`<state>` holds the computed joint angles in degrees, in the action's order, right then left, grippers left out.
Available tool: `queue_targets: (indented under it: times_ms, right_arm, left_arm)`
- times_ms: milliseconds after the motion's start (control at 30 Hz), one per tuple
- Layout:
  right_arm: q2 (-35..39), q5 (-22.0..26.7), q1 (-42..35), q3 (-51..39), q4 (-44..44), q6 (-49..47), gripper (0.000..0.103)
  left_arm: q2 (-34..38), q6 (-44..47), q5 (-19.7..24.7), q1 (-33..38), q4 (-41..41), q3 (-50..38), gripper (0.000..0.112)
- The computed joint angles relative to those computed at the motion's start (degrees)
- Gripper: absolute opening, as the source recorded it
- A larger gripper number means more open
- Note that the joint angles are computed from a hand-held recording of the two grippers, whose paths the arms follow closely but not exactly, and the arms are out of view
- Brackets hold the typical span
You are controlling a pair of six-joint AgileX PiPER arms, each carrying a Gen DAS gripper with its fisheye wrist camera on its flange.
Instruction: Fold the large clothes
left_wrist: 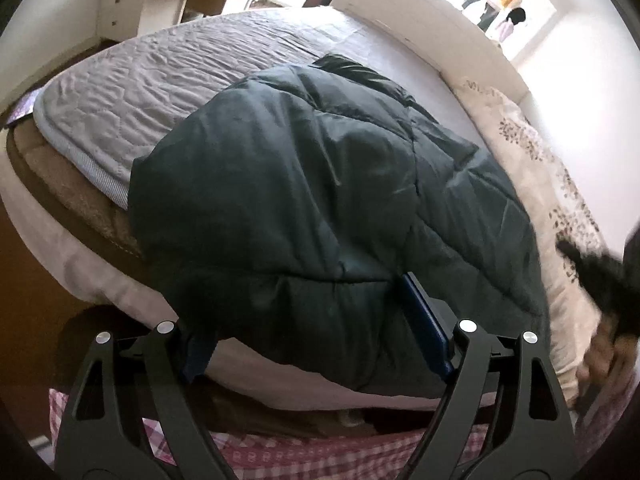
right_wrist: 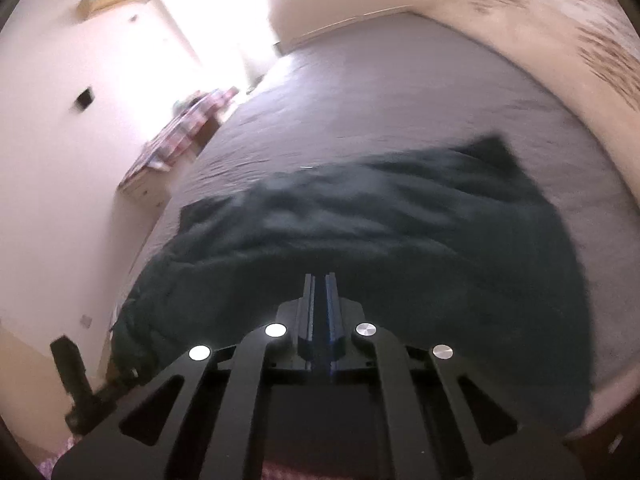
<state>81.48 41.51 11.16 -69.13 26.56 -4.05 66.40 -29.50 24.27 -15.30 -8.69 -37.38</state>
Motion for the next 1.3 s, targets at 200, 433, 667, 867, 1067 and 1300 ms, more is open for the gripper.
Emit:
queue_targets:
  times_ms: [200,433,667,867,1067,1300]
  right_arm:
    - [15.44,2.53,9.12,-17.63,-16.33,13.09,0.005]
    - [25.74,7.24,10.16,-27.57,-21.66,16.8,0.005]
    - [34.79,12.9,10.79,-33.29,-23.4,16.05,0.001]
    - [36.32,13.07,8.09,-33.5,-16.97,13.78,0.001]
    - [32.23,12.82,6.22,-30.2,-12.49,14.31,0.001]
    - [12.73,5.36,7.02,-10.23,-5.66,5.93,0.001]
  left_arm:
    - [-0.24,-1.15,-0.27,-0.32,3.32,0.08,0.081]
    - [-0.52,-4.56,-1.27,-2.82,8.9,0.15,0.067]
    - [-0.81,-8.05,-1.96,-4.48,13.82,0.34,0.065]
    - [0.02,-4.29,-2.27,-3.36,10.33,0.13,0.065]
    - [0.23,-8.05,-0.99,-4.52,12.75,-0.1,0.065]
    - [0.04,-17.8,-0.09,-7.94,20.71,-0.36,0.065]
